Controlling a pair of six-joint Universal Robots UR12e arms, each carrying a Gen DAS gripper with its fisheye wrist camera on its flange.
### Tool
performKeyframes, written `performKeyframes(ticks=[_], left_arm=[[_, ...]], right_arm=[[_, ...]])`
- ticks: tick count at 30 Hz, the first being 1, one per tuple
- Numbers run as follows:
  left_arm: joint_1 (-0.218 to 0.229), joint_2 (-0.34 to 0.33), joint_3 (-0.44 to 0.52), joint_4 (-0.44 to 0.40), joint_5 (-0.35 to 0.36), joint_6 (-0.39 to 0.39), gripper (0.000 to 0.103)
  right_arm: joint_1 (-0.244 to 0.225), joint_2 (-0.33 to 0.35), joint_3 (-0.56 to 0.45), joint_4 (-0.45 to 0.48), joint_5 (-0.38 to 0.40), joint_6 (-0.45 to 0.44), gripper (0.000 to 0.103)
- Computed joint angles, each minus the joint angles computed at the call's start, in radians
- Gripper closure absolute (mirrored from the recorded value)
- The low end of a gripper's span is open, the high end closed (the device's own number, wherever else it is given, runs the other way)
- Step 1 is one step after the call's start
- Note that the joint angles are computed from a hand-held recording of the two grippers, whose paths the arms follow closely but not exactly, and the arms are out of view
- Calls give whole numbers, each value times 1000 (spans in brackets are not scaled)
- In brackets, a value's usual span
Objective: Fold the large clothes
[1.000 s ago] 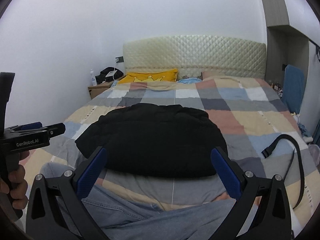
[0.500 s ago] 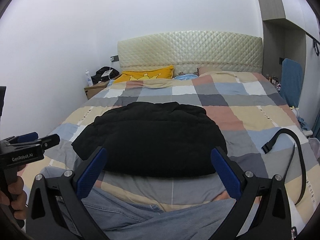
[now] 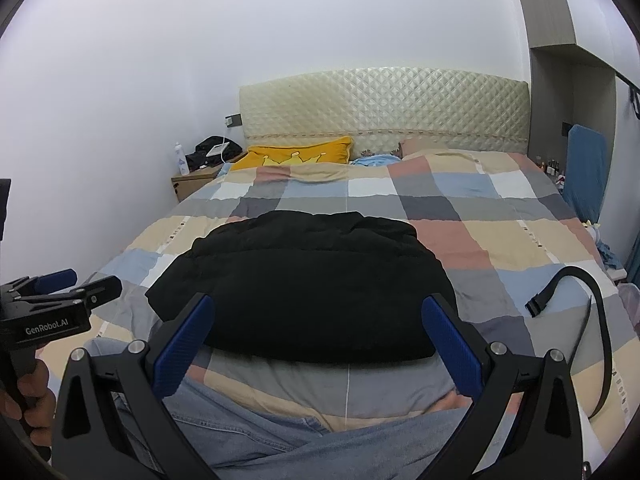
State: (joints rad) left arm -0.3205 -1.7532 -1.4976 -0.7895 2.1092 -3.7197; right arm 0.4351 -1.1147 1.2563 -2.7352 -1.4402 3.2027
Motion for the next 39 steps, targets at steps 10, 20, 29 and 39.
performKeyframes(ticks=[10,20,29,39], left_arm=[[2,-1,4,-5,1,4,11],[5,-2,4,-10,-4,10,11],[6,1,-3,-3,-11,12,11],[9,-1,0,-12,-12,3,11]], right_arm=[[1,1,-2,9,-25,8,0],[-3,2,-5,13,-31,8,0],[-1,3,-6,15,-38,3,0],[5,9,-17,21,-43,9,0]])
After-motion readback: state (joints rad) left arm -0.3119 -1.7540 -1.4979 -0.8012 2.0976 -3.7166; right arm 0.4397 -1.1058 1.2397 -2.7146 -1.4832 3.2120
